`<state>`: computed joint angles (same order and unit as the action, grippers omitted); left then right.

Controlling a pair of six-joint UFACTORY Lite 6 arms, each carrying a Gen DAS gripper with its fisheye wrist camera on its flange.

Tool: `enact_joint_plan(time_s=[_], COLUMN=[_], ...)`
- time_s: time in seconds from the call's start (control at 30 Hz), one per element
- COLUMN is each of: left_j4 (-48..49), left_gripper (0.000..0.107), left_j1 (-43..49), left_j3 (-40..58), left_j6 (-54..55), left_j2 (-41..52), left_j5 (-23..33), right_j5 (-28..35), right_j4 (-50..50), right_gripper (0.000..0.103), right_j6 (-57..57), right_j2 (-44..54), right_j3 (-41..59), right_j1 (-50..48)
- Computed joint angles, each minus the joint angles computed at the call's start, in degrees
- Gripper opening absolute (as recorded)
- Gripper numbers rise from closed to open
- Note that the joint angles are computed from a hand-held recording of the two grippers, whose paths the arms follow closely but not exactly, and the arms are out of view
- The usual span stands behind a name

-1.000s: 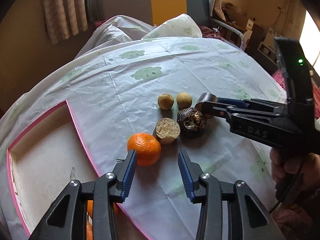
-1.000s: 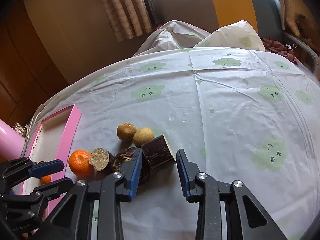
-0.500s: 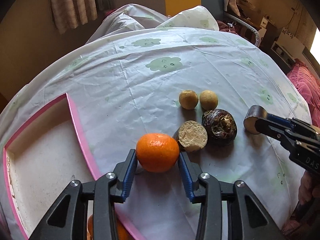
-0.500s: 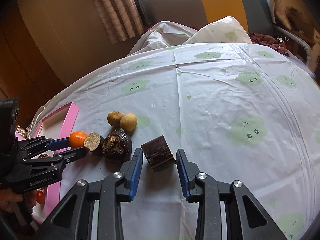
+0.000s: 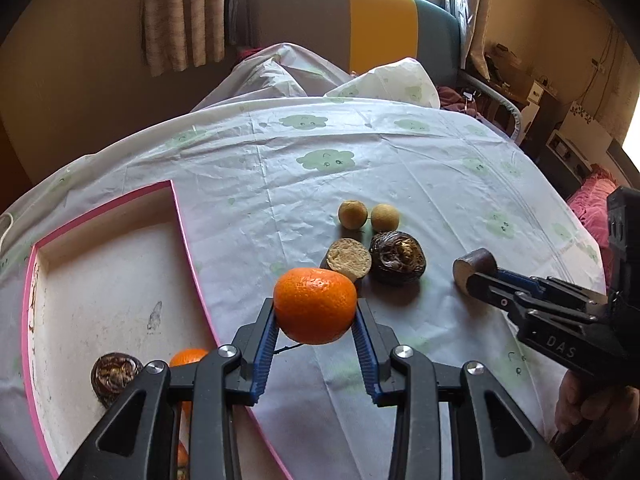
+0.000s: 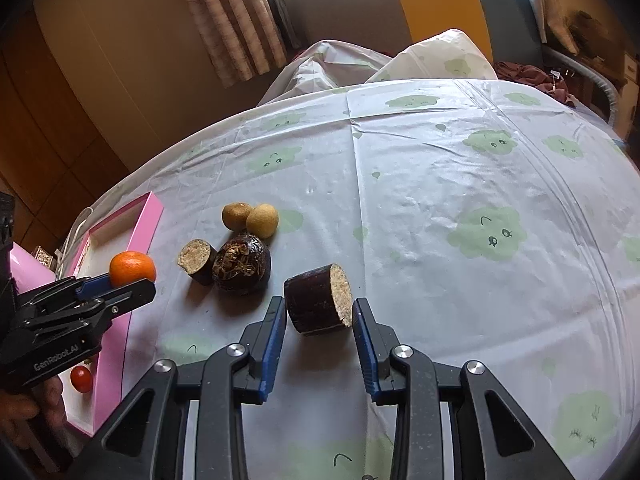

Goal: Organize fruits
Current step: 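Carry the orange into the tray with the left gripper while the right gripper approaches the eggplant piece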

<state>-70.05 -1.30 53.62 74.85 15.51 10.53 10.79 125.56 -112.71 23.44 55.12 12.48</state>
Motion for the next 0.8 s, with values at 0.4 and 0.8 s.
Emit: enact_joint_plan(time_s=[0.4,0.8], left_j4=[-15.1,-16.4], left_gripper=[0.037,0.037], left_j1=[4.9,25.6], left_j3=[-16.5,-19.4], left_j6=[10.6,19.1], left_j2=[-18.4,-18.8], left_j5=[-1.4,5.4], right_j5=[-0.5,-3.8], right_j4=[17.1,35.9], right_gripper=[0.031,0.031], right_j6=[-17.1,-35.1], right_j2=[-5.0,-6.3], right_j3=[-7.3,-8.0], right_j1=[4.0,9.1])
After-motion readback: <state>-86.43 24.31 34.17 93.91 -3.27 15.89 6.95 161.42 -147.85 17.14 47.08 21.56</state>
